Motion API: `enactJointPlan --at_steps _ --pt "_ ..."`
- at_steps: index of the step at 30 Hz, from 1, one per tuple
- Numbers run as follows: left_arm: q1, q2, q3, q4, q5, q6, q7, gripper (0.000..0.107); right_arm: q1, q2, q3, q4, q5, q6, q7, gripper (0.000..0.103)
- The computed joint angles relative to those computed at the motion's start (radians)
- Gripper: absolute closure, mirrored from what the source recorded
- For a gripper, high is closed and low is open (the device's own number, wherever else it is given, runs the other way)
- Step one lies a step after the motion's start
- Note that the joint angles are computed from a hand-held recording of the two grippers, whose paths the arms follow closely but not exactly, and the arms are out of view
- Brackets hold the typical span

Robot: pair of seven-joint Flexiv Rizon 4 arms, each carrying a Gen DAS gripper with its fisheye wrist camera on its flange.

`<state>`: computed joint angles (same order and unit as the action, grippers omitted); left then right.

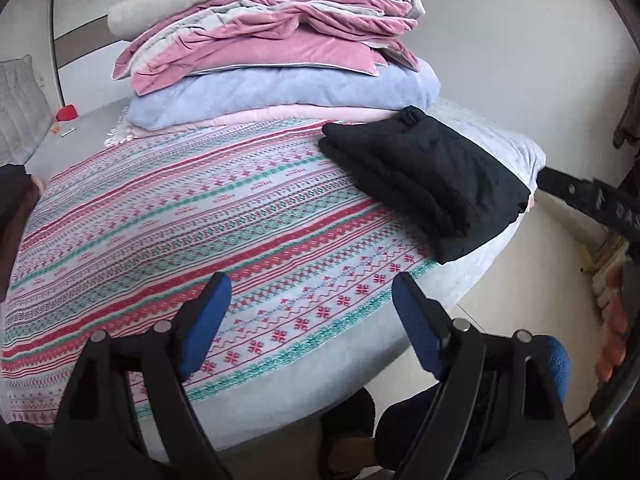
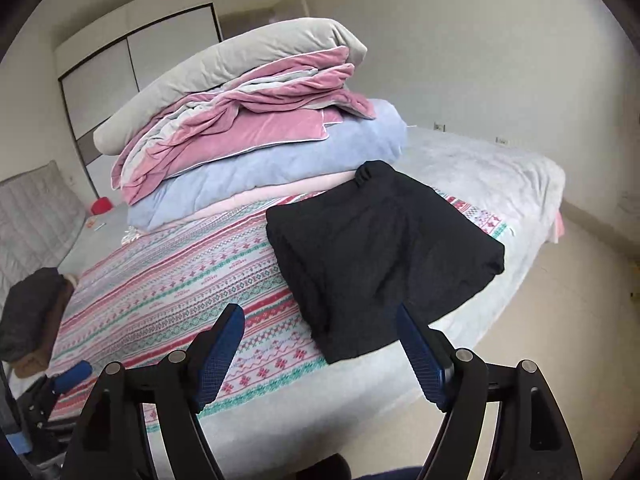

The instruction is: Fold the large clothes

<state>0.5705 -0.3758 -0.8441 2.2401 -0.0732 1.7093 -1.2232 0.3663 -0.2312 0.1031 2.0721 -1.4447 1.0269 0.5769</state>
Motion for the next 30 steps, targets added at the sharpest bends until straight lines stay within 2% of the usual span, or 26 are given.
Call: enactJointPlan --at_steps 5,10,13,16,21,23,30 --pt "0.056 0.004 -0.049 0.011 0.006 -0.008 0.005 0.023 0.061 0.012 0.039 0.008 0.087 -0.109 0.001 0.020" --pt "0.174 -0.018 -0.202 0.028 0.017 -0.019 -0.003 0.020 0.123 0.026 0.070 0.001 0.219 -0.266 -0.060 0.019" --pt "0.216 -0.034 -0.263 0.033 0.048 -0.024 -0.013 0.017 0.157 0.031 0.081 -0.012 0.256 -0.352 -0.107 0.017" --pt "0.223 -0.046 -0.277 0.032 0.072 -0.017 -0.027 0.016 0.181 0.040 0.088 -0.020 0.259 -0.408 -0.120 0.012" --pt "0.241 -0.079 -0.299 0.027 0.107 -0.001 -0.059 0.014 0.205 0.035 0.097 -0.039 0.290 -0.485 -0.133 0.010" --pt "0.243 -0.085 -0.299 0.026 0.125 0.009 -0.069 0.008 0.220 0.023 0.101 -0.057 0.319 -0.537 -0.154 0.009" --pt "0.181 -0.070 -0.223 0.012 0.151 0.030 -0.084 0.006 0.259 0.005 0.105 -0.089 0.370 -0.660 -0.168 0.003"
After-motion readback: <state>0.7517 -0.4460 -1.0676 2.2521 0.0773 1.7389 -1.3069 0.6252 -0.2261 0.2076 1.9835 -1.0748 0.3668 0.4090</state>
